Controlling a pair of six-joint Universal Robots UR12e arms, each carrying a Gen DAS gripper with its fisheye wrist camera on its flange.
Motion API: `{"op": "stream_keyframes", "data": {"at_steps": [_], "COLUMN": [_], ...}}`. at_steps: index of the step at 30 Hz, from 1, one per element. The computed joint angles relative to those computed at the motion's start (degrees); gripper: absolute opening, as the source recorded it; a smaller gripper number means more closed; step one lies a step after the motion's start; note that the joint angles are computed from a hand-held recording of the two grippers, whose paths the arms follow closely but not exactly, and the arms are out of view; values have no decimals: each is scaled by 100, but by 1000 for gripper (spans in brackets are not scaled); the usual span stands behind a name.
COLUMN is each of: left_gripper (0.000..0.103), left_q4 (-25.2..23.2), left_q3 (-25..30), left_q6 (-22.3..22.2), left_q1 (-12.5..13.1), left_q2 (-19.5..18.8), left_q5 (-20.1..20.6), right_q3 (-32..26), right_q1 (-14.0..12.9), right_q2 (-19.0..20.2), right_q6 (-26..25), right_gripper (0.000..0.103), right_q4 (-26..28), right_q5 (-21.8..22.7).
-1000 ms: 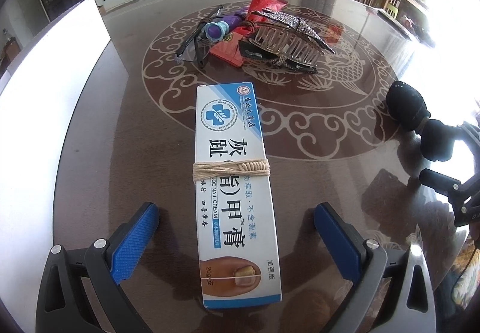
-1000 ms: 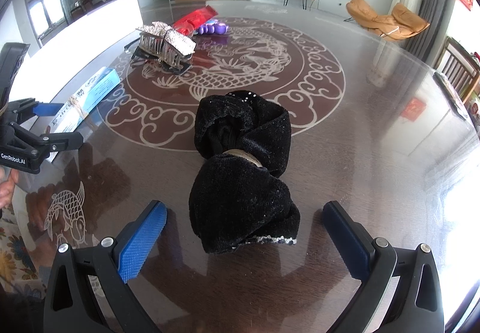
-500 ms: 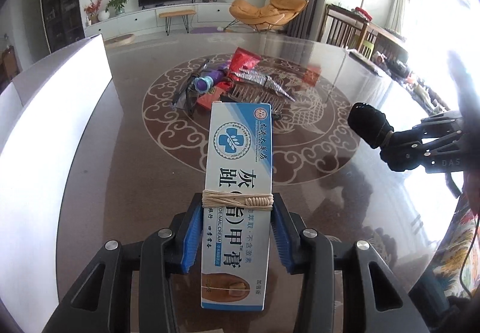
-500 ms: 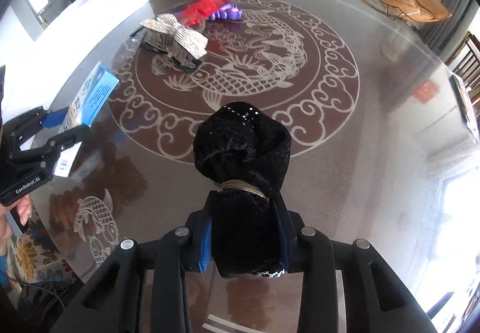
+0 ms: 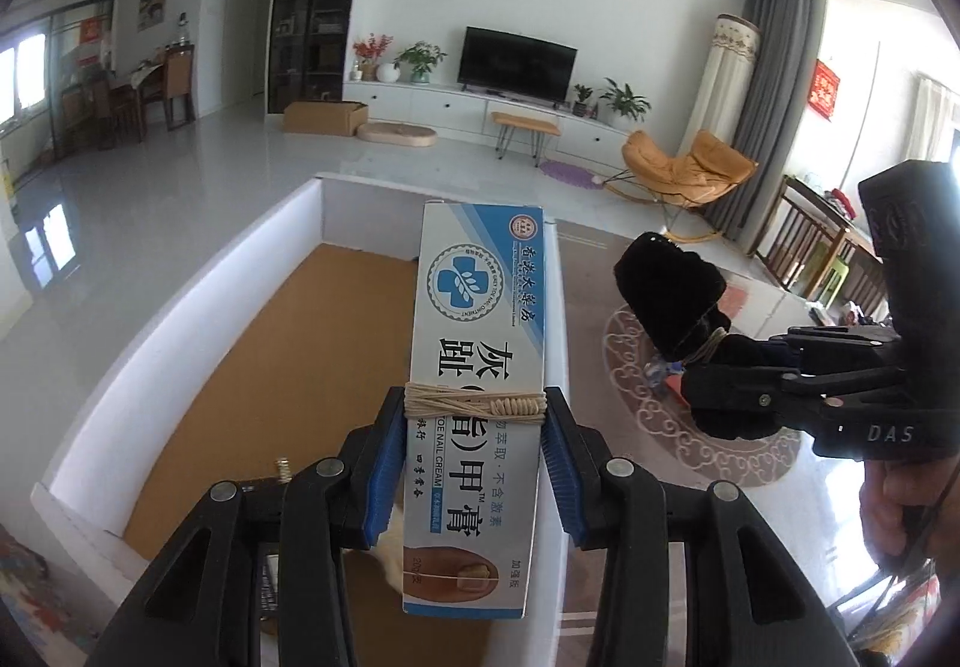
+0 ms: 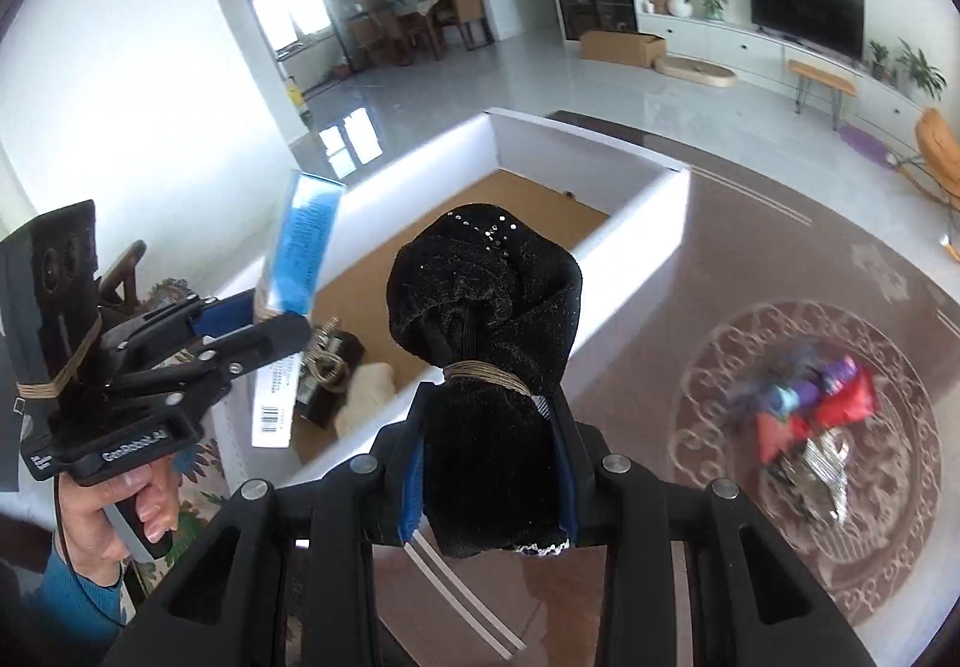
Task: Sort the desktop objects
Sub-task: 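Carry the cream box and scrunchie into the cardboard bin and release both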
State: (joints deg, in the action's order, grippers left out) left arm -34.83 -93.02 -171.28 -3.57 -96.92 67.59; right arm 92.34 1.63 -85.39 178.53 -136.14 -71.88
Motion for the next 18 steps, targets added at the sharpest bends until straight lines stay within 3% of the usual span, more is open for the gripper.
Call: {"op": "stream_keyframes", "data": {"at_steps": [5,7,8,10,11,18], "left_gripper": [45,47,50,81,86,89], "left_q4": [-501,-496,-415,-163,7,478], "left_q3": [94,73,25,-73,-123,-240], "left_q6": [-84,-130,-158,-240,-251,88], "left_q1": [45,-9,-46,-145,-179,-428], "left_q2": [-194,-233,-234,-241,-235,-182], "left_q5": [1069,1487,1644,1954,2112,2546], "right_q3": [-607,-758,-783,-700,-617,133], "right_q1": [472,567,603,637,616,324], "right_q2": [737,932,977,977,935,391], "right_q6": [78,61,81,141,170,257], "right_gripper": [39,63,69,74,75,90], "right_q4": [59,315,389,264,158,-747], "right_q5": [-33,-74,-132,-297,-268,-467]}}
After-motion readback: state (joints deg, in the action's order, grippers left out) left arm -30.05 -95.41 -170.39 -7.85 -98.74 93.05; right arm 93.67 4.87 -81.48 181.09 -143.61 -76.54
